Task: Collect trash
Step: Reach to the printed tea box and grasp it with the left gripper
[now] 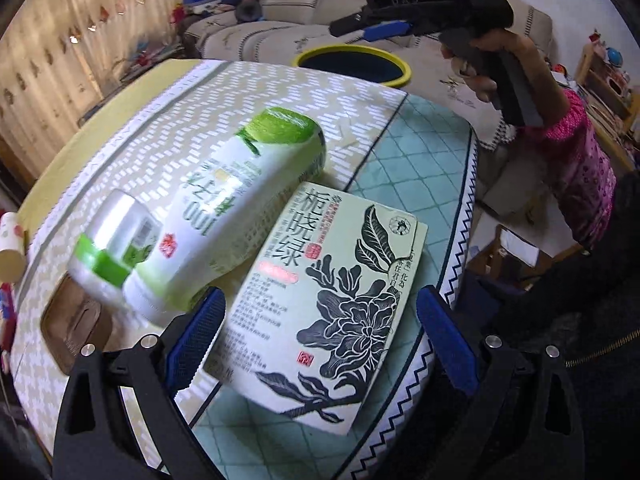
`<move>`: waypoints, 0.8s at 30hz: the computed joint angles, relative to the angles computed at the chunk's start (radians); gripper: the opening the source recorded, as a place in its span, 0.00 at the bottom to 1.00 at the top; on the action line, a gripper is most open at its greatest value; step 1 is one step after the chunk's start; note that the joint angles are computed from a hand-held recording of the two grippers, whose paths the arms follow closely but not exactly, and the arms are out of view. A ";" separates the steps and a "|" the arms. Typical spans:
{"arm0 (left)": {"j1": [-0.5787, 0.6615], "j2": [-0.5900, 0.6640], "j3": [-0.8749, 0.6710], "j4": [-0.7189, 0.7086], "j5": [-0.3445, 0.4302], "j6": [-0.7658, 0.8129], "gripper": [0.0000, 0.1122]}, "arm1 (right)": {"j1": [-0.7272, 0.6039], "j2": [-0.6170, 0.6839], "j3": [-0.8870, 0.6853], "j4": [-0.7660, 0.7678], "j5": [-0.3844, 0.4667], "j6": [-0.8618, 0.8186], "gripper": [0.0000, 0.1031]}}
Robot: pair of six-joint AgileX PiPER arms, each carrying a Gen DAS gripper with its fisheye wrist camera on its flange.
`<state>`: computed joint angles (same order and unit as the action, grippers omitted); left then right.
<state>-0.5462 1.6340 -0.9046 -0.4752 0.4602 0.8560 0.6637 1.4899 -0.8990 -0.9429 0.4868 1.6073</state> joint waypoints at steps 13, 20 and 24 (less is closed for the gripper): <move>-0.092 -0.045 0.064 0.218 -0.111 -0.339 0.67 | -0.031 0.003 0.032 -0.003 -0.055 0.015 0.75; -0.083 -0.108 0.083 0.211 -0.092 -0.425 0.66 | -0.023 -0.017 0.051 -0.031 -0.060 0.050 0.75; -0.101 -0.172 0.101 0.166 -0.048 -0.377 0.66 | -0.028 -0.028 0.065 -0.042 -0.064 0.067 0.75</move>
<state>-0.6473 1.4617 -0.8038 -0.3089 0.4118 0.4794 0.6361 1.4623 -0.8337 -0.9845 0.4227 1.6745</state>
